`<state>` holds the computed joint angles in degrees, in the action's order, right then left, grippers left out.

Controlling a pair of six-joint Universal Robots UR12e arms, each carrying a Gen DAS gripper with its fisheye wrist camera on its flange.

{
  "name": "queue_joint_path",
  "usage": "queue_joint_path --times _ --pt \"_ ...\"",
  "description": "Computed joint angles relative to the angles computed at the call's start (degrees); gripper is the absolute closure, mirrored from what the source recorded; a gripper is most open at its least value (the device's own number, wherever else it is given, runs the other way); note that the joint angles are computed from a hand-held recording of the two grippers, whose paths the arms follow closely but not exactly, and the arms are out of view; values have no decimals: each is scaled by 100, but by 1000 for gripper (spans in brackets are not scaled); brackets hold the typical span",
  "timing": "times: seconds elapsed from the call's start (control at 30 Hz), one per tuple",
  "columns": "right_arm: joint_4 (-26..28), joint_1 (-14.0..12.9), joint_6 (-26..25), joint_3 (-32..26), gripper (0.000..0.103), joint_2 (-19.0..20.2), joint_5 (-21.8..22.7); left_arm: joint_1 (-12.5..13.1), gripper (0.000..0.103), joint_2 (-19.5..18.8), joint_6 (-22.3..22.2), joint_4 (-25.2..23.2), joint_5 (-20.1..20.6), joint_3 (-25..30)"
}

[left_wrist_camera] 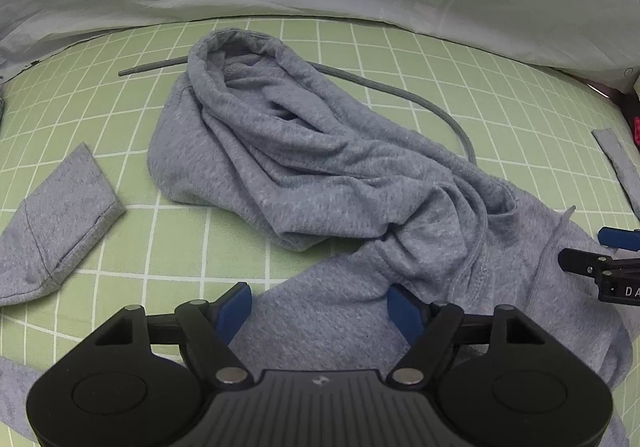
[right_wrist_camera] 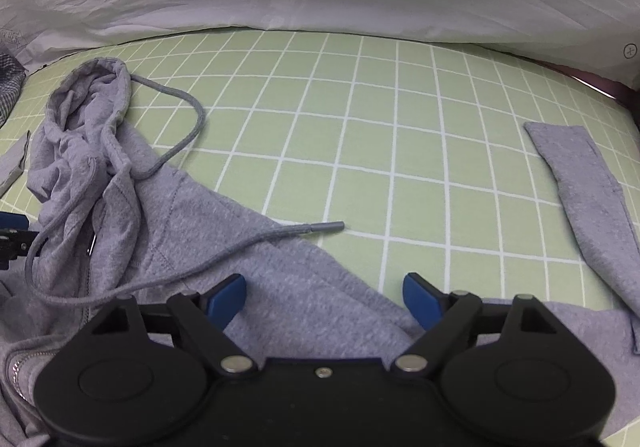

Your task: Fold clothes

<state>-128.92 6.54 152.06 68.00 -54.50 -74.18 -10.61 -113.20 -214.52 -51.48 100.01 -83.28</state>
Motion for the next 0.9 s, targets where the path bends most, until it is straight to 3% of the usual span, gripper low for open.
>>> queue_joint_path --times 0.03,0.1,0.13,0.17,0.2,0.27,0.37,0.5,0.53,0.67,0.7,0.73,0.77,0.8,0.83,0.87,0.9 --pt "-63 -6 -35 27 31 -10 78 -13 30 -14 16 -15 60 21" --pt "-6 -16 -178 -12 48 -3 268 -39 51 -42 47 -45 170 64" --pt "125 -24 -313 -65 65 6 389 -46 59 -54 64 -54 171 90" --pt "245 -31 -395 -114 86 17 482 -47 78 -63 65 -56 150 112" --pt "345 -36 -404 -159 94 27 540 -25 97 -60 -30 -32 32 114" --pt "284 -40 -407 -144 96 17 547 -5 97 -67 -307 -38 -48 127" --pt "-153 -50 -238 -2 97 -42 393 -35 97 -63 -528 -45 151 144" --pt "-1066 -62 259 248 97 -219 -233 -107 97 71 -731 -48 716 168" --pt "-1095 -74 363 256 97 -252 -371 -104 97 120 -740 -16 741 149" --pt "-336 -116 440 125 94 -269 -571 -53 95 223 -951 9 450 -23" --pt "-314 -126 479 152 93 -281 -545 -33 91 231 -1042 -49 335 -45" --pt "-292 -137 518 180 87 -294 -519 -16 90 238 -1134 -94 246 -65" --pt "-349 -135 616 205 72 -306 -543 -16 88 250 -1239 -81 298 -82" --pt "-520 -127 807 221 64 -310 -584 -17 76 262 -1346 -69 351 -98" --pt "-708 -132 1016 227 48 -300 -552 -14 71 275 -1446 -41 394 -117" --pt "-895 -136 1228 230 41 -288 -527 7 66 294 -1503 83 384 -152" --pt "-1008 -138 1405 184 40 -249 -475 35 63 306 -1555 179 362 -171"
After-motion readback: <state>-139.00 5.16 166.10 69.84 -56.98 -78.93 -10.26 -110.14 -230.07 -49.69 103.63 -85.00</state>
